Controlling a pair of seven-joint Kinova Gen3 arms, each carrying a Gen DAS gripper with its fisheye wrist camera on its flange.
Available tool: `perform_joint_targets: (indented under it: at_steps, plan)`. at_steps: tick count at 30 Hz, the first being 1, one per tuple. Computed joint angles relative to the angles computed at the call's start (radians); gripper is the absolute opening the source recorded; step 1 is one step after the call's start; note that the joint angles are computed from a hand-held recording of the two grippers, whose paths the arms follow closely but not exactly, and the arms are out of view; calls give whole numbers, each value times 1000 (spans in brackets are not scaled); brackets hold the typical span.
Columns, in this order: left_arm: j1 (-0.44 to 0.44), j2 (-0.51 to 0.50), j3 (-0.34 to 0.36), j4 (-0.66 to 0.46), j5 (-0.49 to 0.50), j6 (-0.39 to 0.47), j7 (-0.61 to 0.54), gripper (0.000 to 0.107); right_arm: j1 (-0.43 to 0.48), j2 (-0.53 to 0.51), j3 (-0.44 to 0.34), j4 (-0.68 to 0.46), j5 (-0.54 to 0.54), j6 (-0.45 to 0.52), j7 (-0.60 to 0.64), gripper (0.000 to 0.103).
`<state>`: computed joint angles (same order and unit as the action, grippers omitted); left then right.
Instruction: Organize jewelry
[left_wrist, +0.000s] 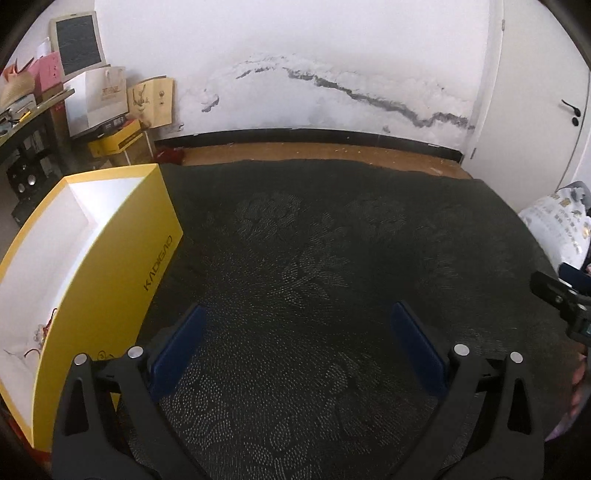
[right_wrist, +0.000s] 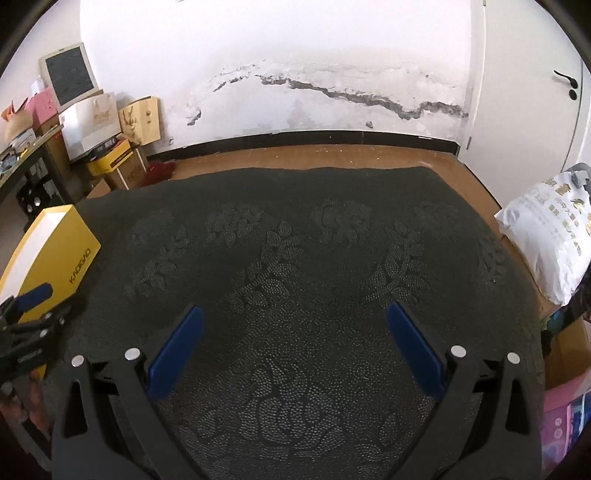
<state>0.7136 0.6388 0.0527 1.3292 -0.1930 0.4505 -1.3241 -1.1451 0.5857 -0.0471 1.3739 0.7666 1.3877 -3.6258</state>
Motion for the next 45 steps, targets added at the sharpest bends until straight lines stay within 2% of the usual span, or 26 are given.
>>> perform_joint_targets:
  at_steps: [3,15,28,45]
  plan:
    - [4,15,-3,-19,2,20,10,97,8,-25,-7,48,-5,-46,-40,96]
    - [1,23,7,-43,-6,36,-24,97,11,-13,-7,25,-4,-44,-21,96]
    - [25,1,-32,-6,-37,-10,5,97,10,6,0,-1,-12,-40,3,96]
    - [22,9,-28,-24,-40,6,13,97,7,7,6,-3,-16,-45,11,96]
